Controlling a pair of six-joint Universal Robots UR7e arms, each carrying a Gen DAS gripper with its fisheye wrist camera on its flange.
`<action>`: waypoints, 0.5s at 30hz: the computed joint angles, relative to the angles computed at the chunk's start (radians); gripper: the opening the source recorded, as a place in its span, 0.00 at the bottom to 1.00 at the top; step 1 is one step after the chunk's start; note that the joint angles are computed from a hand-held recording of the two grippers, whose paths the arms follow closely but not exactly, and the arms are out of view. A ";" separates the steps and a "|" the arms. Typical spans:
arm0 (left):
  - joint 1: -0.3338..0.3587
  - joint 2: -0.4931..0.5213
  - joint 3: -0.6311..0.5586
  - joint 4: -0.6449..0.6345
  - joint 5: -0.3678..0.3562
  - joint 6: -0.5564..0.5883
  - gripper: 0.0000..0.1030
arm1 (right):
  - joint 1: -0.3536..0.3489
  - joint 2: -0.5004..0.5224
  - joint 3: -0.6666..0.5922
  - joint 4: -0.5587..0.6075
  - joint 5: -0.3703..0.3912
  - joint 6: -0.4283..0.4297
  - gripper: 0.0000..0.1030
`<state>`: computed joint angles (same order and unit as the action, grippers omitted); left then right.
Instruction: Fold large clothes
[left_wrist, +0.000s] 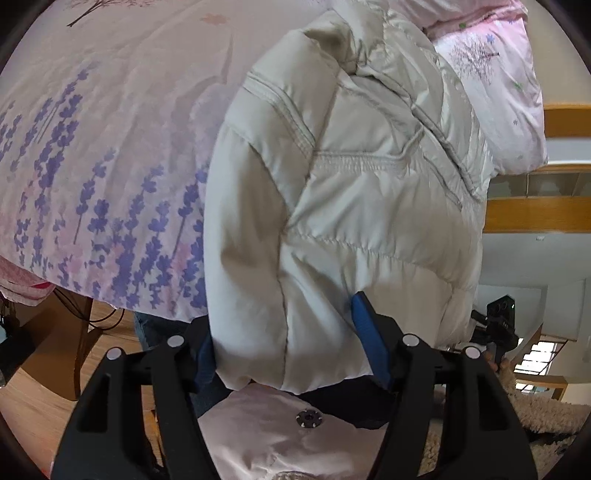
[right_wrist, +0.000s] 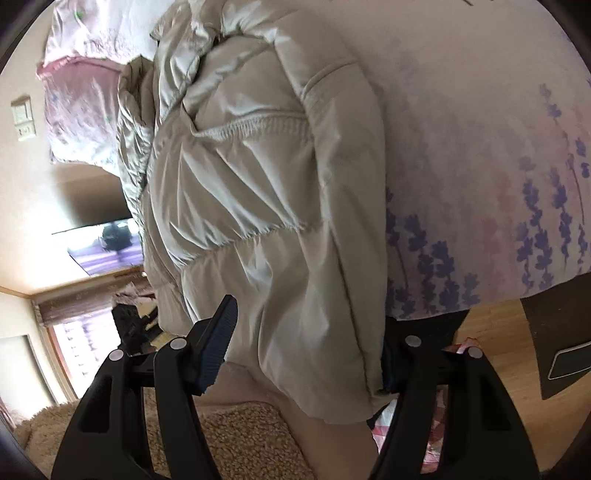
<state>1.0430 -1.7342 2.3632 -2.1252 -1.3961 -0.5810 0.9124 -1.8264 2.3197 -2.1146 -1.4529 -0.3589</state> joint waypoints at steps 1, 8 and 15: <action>-0.009 0.008 -0.002 0.005 0.000 -0.005 0.57 | 0.008 0.004 -0.001 0.000 -0.007 0.005 0.65; -0.019 0.008 -0.010 -0.028 -0.013 -0.023 0.19 | 0.033 -0.036 0.027 -0.014 0.034 -0.025 0.19; 0.011 0.004 -0.066 -0.026 -0.111 0.124 0.14 | 0.123 -0.166 0.148 -0.274 0.106 0.082 0.17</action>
<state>1.0543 -1.7304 2.2976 -2.1514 -1.5074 -0.4569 1.0357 -1.9925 2.4680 -2.3881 -1.3469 -0.2769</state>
